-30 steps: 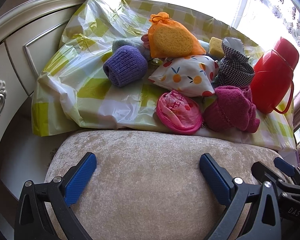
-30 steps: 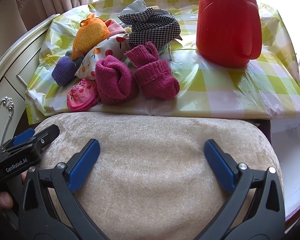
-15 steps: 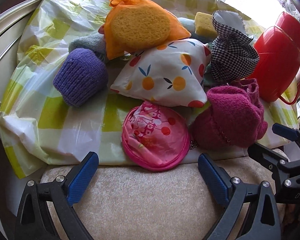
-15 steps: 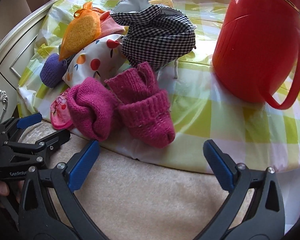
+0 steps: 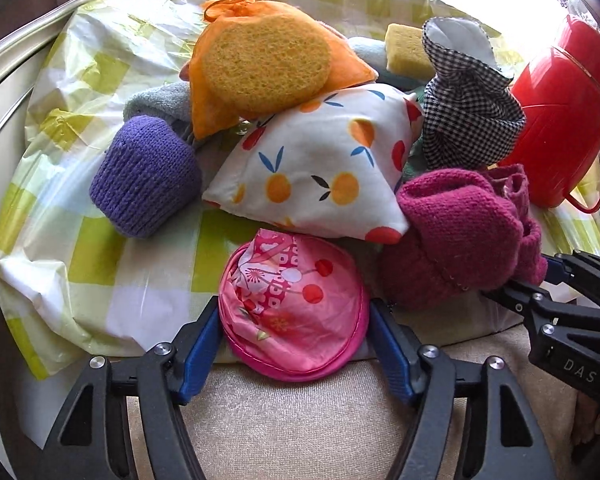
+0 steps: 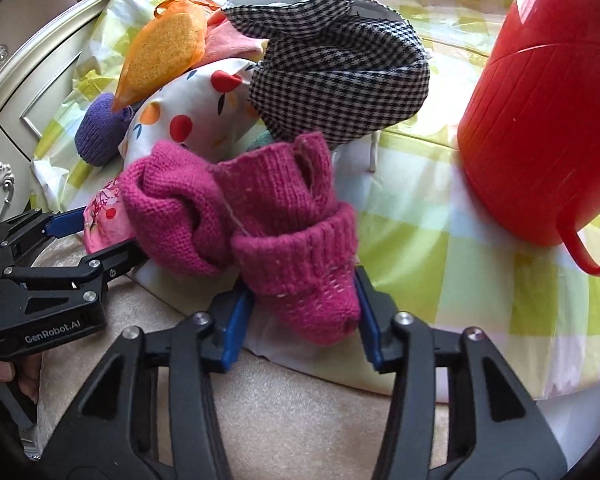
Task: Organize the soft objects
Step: 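Grasp the pink round pouch with the left tool while the right tool grasps the pink knitted socks, then carry the pouch and socks to the white box and open both tools inside it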
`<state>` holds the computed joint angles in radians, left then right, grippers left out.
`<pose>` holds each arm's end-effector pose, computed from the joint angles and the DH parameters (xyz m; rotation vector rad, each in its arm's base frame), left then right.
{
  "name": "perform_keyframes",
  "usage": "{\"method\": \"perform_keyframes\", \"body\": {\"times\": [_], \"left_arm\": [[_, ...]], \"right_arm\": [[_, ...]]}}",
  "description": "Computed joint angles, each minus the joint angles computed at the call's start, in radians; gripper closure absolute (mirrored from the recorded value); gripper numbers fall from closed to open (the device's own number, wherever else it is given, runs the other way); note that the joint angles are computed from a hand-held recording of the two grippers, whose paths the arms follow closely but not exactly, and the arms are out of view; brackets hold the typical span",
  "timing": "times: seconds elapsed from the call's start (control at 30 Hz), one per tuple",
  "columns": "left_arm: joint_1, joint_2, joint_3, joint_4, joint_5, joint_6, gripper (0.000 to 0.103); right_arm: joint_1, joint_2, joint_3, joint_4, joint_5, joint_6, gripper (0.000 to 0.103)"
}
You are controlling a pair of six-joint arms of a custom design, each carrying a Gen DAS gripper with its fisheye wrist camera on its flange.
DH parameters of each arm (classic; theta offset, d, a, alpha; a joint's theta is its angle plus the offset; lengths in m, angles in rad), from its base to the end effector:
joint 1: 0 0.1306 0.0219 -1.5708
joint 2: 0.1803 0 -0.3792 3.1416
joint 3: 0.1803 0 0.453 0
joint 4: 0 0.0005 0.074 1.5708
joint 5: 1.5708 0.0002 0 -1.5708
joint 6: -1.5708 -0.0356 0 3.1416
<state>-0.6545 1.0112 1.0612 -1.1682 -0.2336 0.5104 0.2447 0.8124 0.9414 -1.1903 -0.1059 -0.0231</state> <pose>0.3072 -0.2260 0.4077 0.1188 2.6354 -0.0756 0.3069 0.0800 0.4109 -0.3283 2.6211 0.2305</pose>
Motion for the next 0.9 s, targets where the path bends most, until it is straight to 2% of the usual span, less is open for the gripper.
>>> {"method": "perform_keyframes", "body": {"times": [0.17,0.3,0.47,0.63,0.73,0.77,0.9], "left_arm": [[-0.041,-0.066,-0.025,-0.015,-0.063,0.053,0.032],[-0.077,-0.100,-0.037,-0.020,-0.092,0.110,0.032],[-0.164,-0.141,-0.048,-0.005,-0.156,0.168,0.032],[-0.283,-0.133,-0.034,0.035,-0.188,0.219,0.032],[-0.342,-0.122,-0.017,0.057,-0.166,0.214,0.032],[-0.371,-0.104,-0.005,0.063,-0.168,0.217,0.032],[-0.436,-0.023,0.042,0.115,-0.130,0.187,0.032]], "right_arm": [[-0.026,-0.049,-0.027,-0.010,-0.053,-0.012,0.062],[-0.056,-0.086,-0.041,-0.023,-0.089,-0.020,0.063],[-0.104,-0.184,-0.083,-0.038,-0.126,-0.036,0.063],[-0.211,-0.244,-0.094,-0.075,-0.193,-0.022,0.063],[-0.288,-0.285,-0.092,-0.119,-0.234,-0.005,0.063],[-0.287,-0.295,-0.090,-0.124,-0.228,-0.023,0.063],[-0.447,-0.341,-0.094,-0.200,-0.290,0.050,0.063]]}}
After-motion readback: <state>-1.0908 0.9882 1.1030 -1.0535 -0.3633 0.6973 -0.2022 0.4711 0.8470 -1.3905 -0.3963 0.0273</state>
